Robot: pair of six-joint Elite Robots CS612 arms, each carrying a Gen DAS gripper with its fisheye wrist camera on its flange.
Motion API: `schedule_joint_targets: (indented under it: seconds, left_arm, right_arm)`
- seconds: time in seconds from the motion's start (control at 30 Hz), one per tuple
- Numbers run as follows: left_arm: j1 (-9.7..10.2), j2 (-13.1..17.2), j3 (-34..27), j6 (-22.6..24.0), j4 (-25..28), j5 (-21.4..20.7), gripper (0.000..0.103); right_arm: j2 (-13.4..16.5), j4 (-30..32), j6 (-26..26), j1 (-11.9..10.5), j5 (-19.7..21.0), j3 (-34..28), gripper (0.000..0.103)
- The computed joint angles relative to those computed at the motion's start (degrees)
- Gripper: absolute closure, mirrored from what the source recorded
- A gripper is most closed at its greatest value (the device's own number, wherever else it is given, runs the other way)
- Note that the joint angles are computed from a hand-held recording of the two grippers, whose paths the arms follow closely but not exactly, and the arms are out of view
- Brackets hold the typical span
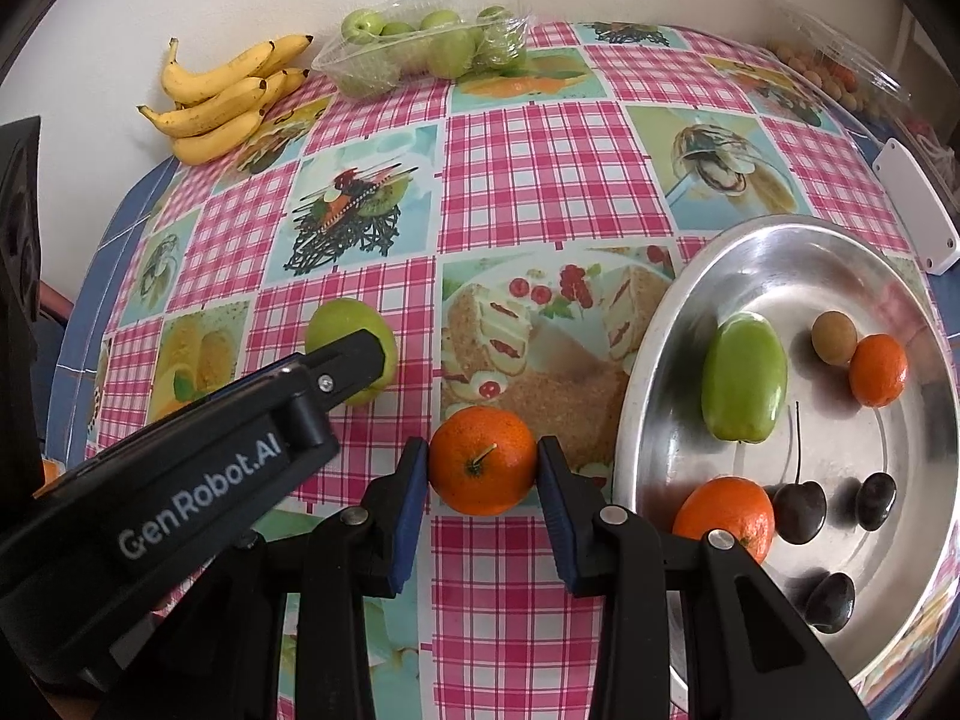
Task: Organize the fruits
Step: 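Lift and carry the mango and the orange over the steel bowl with both tools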
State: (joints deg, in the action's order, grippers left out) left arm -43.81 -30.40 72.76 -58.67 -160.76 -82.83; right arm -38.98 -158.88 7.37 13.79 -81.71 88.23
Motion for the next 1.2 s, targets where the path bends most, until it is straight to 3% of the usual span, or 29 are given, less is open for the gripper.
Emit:
schedule_joint_targets:
  seconds: [0.2, 0.4, 0.5, 0.67, 0.77, 0.83, 1.2]
  left_arm:
    - [0.74, -0.35, 1.88, -5.11, -4.09, -2.11, 0.066]
    - [0.93, -1.54, 3.32, -6.61, -4.94, -0.39, 0.064]
    - [0.86, -1.37, 2.86, -5.93, -4.12, -0.07, 0.051]
    - [0.8, -0.21, 1.07, -5.56, -0.41, -1.12, 0.05]
    - [0.89, 0.47, 1.01, -6.39, -2.26, -2.33, 0.052]
    - [0.83, 0.51, 0.93, -5.79, -2.08, -2.19, 0.059]
    - [0.71, -0.33, 1.18, -4.54, -0.1, -1.93, 0.06]
  right_arm:
    - [-0.18, -0.1, 0.25, -0.12, 0.17, 0.29, 0.065]
    - [-0.17, -0.25, 0.89, -0.29, 0.5, 0.34, 0.065]
    - [-0.14, -0.35, 0.94, -0.27, 0.66, 0.3, 0.065]
    - [-0.11, -0.31, 1.02, -0.32, 0.81, 0.29, 0.065]
    - [-0.12, -0.45, 1.06, -0.37, 0.86, 0.34, 0.065]
    - [-0.11, -0.46, 1.13, -0.38, 0.89, 0.33, 0.065]
    - [-0.43, -1.34, 1.43, -0.5, 0.86, 0.82, 0.065]
